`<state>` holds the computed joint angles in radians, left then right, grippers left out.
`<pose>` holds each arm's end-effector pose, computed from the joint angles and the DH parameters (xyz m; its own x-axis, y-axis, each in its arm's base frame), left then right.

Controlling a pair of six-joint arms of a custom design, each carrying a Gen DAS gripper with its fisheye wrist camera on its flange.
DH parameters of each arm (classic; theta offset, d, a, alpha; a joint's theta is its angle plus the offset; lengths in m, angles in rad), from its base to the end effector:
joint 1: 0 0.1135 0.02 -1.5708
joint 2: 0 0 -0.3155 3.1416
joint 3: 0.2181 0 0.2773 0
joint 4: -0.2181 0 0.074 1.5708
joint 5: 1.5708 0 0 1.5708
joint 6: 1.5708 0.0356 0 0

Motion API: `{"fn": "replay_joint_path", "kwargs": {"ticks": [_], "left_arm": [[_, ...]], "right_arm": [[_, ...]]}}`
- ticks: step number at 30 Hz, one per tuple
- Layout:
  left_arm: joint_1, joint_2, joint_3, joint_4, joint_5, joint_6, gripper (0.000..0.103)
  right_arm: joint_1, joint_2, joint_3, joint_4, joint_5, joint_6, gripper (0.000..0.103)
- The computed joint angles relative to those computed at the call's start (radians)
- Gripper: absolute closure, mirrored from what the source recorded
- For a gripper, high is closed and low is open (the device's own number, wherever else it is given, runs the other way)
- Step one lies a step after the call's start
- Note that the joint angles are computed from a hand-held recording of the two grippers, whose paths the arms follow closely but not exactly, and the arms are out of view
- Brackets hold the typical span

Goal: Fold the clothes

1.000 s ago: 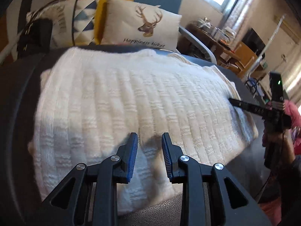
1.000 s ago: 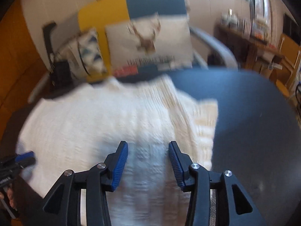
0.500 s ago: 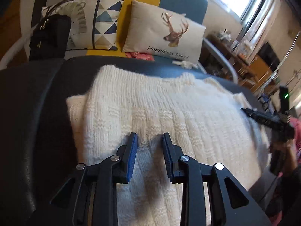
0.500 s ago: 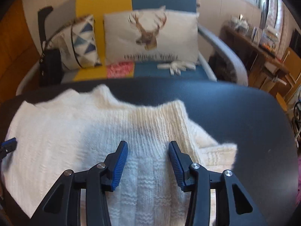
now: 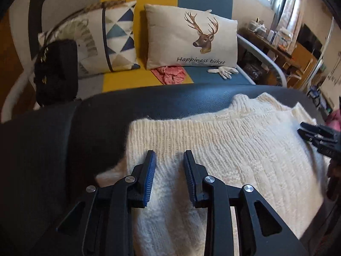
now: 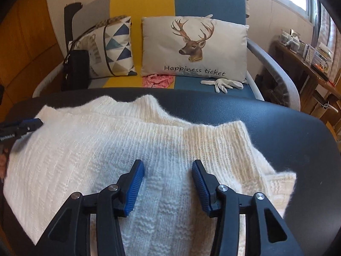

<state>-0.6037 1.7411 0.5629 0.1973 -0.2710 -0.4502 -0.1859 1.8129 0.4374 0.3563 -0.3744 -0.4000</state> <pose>0.2464 -0.1583 0.1073 -0.8006 0.0428 -0.5976 0.0844 0.9956 -0.0418 0.2611 -0.0359 0.0746 -0.7646 -0.2250 -0.6040 -0.3410 0.9364 0.0828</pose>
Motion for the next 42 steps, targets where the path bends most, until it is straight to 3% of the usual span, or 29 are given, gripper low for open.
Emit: {"fn": "replay_joint_path", "kwargs": {"ticks": [5, 16, 20, 23, 25, 27, 28, 32, 35, 37, 39, 42], "left_arm": [[-0.069, 0.003, 0.008, -0.030, -0.112, -0.018, 0.074], [-0.098, -0.039, 0.003, -0.062, -0.181, -0.017, 0.074], [-0.161, -0.096, -0.034, -0.089, -0.279, -0.070, 0.073], [-0.197, -0.006, -0.012, -0.143, -0.325, -0.100, 0.073], [-0.212, 0.008, -0.033, -0.101, -0.352, -0.095, 0.073], [-0.198, -0.061, -0.052, -0.121, -0.309, -0.142, 0.073], [-0.199, -0.108, -0.072, -0.127, -0.298, -0.170, 0.073], [-0.319, -0.289, -0.155, -0.212, -0.356, -0.312, 0.073], [-0.436, -0.281, -0.184, -0.258, -0.380, -0.448, 0.073], [-0.469, -0.199, -0.192, -0.243, -0.352, -0.514, 0.073], [-0.521, -0.167, -0.201, -0.239, -0.395, -0.571, 0.071], [-0.577, -0.236, -0.217, -0.276, -0.419, -0.658, 0.071]], "right_arm": [[-0.006, 0.006, -0.003, 0.014, -0.013, 0.001, 0.053], [0.010, -0.007, -0.021, 0.039, 0.014, 0.020, 0.052], [0.017, -0.069, -0.048, 0.035, 0.028, 0.030, 0.052], [0.015, -0.141, -0.098, 0.031, -0.023, 0.025, 0.052], [0.081, -0.107, -0.114, 0.046, 0.062, 0.005, 0.051], [0.118, -0.107, -0.140, 0.092, 0.110, 0.005, 0.050], [0.120, -0.132, -0.137, 0.057, 0.113, 0.008, 0.050], [0.047, -0.328, -0.190, -0.055, -0.004, -0.021, 0.050], [0.009, -0.442, -0.259, -0.104, -0.059, -0.059, 0.050], [0.023, -0.414, -0.307, -0.055, -0.025, -0.071, 0.050], [0.043, -0.290, -0.336, 0.055, 0.018, -0.078, 0.050], [-0.034, -0.287, -0.348, 0.054, -0.051, -0.107, 0.050]]}}
